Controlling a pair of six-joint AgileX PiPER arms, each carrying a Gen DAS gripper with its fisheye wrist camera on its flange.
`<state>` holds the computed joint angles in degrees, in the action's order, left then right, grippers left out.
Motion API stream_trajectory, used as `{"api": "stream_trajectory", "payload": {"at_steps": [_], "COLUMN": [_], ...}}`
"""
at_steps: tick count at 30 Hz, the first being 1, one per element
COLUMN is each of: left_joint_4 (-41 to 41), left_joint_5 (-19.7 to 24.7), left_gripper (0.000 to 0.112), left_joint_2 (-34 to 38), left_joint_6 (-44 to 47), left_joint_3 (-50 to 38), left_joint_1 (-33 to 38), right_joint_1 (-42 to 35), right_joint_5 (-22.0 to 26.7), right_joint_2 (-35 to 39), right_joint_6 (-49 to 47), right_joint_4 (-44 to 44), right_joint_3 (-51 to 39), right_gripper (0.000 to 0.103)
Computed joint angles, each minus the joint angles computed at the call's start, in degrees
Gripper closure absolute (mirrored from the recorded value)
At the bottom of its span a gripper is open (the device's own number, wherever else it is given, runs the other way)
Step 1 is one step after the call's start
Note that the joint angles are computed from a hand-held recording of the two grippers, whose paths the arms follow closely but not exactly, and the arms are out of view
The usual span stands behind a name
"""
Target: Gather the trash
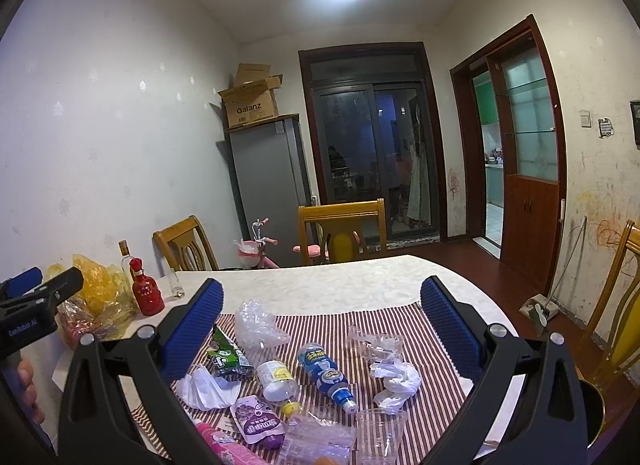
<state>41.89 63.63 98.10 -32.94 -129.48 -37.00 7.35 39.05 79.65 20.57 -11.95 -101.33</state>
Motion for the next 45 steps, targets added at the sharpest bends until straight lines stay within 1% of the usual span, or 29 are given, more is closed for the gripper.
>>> {"api": "stream_trajectory", "payload": {"at_steps": [1, 2, 5, 25, 32, 35, 45], "left_joint_4": [0.1, 0.53, -0.59, -0.73, -0.78, -0.88, -0.77], "left_joint_5": [-0.3, 0.74, 0.33, 0.53, 0.75, 0.85, 0.84], "left_gripper": [0.015, 0.015, 0.015, 0.015, 0.015, 0.015, 0.015], "left_joint_2": [-0.33, 0.35, 0.89, 1.03, 1.33, 1.36, 1.32], "left_joint_6": [-0.11, 0.02, 0.93, 1.11, 1.25, 1.31, 1.24], "left_joint_3": [0.61, -0.91, -1.47, -1.77, -2.13, -2.2, -2.13], "left_joint_1": [-0.03, -0.87, 0.1, 0.12, 0.11, 0.12, 0.09], "right_joint_1": [0.02, 0.2, -0.1, 0.15, -0.95, -0.4, -0.8], "right_joint_5": [0.04, -0.07, 0.15, 0.22, 0.3, 0.44, 0.42], "right_joint_2": [0.03, 0.01, 0.06, 0.23, -0.03, 0.23, 0.12], "right_joint_6": [-0.01, 0.31, -0.2, -0.04, -1.69, -0.84, -1.34], "right_joint_4": [-0.06, -0.43, 0.32, -0.13, 1.95, 0.88, 1.46], "right_joint_3": [-0.06, 0.08, -0.16, -0.33, -0.08, -0.32, -0.22], "right_gripper": [0.004, 0.004, 0.004, 0.004, 0.004, 0.004, 0.004]}}
